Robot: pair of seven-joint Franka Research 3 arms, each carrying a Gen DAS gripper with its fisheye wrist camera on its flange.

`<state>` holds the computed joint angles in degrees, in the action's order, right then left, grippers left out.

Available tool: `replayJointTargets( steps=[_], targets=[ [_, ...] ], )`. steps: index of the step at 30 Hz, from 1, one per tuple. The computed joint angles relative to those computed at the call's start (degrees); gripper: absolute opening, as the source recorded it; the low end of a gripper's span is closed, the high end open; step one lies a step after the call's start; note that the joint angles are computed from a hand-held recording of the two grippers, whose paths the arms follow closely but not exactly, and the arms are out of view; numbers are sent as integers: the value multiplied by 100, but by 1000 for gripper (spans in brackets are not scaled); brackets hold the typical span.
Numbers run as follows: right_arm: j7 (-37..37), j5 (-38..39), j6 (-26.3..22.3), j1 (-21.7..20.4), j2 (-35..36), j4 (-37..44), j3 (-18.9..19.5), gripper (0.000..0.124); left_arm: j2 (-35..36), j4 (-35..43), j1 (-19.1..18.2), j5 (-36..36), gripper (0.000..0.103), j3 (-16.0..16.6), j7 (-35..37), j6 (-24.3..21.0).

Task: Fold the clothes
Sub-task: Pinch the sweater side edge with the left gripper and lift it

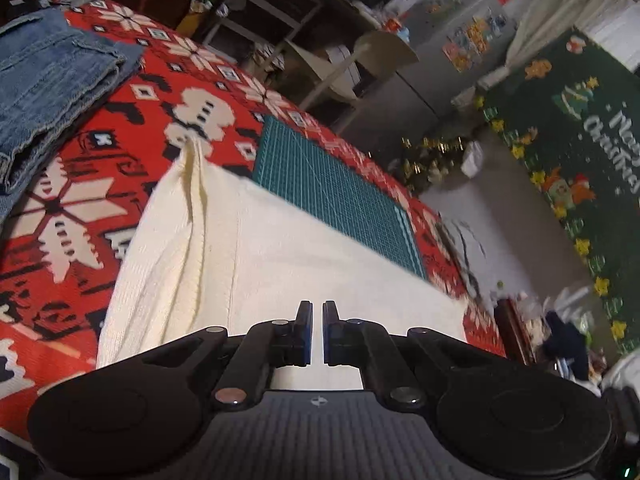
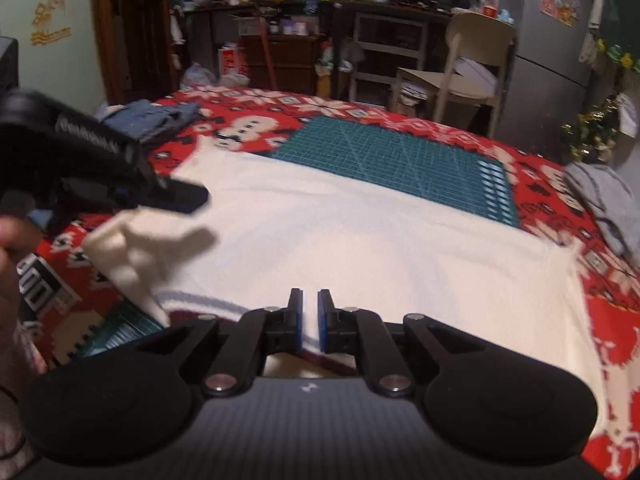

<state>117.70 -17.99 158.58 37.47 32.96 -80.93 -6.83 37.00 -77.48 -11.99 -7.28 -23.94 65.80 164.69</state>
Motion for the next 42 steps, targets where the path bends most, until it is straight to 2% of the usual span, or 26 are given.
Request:
replayJointTargets(
  steps=[6, 8, 12, 17, 19, 22, 26, 31, 35, 37, 39, 42],
  targets=[
    [-647, 403, 86, -40, 411, 499, 404, 8, -467, -611, 11, 89, 1, 192, -146, -250],
    [-668, 378, 254, 130, 411, 400, 289, 8, -579, -740, -10, 141, 1, 296, -237, -366],
    [-436, 209, 553, 497, 341, 133, -75, 10, -698, -936, 80, 53, 0, 280, -236, -373],
    [-610, 389, 511, 387, 457, 393, 65, 10, -818, -1114, 23, 74, 0, 438, -606, -155],
    [-748, 442, 487, 363, 600, 625, 99, 10, -834, -1117, -63, 205, 0, 592, -859, -118],
    [-925, 571, 292, 345, 877, 1030, 166, 10, -833, -1166, 4, 224, 0, 571, -1040, -59],
    [-1008, 596, 357, 426, 900, 997, 128, 9, -888, -1237, 10, 359, 0, 586, -1154, -45],
    [-512, 403, 708, 677, 361, 192, -351, 9, -1004, -1444, 176, 292, 0, 403, -1078, 163],
    [624, -242, 872, 1141, -319, -763, -1241, 10, -1021, -1554, 392, 71, 0, 121, -856, 383],
    [1362, -736, 767, 1446, -652, -1236, -1764, 10, -999, -1553, 471, -22, 0, 4, -745, 432],
    [1983, -1154, 549, 1622, -931, -1621, -2096, 10, -937, -1490, 535, -102, 0, -115, -605, 407],
    [2630, -1316, 316, 1522, -1279, -2100, -2143, 10, -875, -1375, 473, -93, 0, -90, -506, 265]
  ],
)
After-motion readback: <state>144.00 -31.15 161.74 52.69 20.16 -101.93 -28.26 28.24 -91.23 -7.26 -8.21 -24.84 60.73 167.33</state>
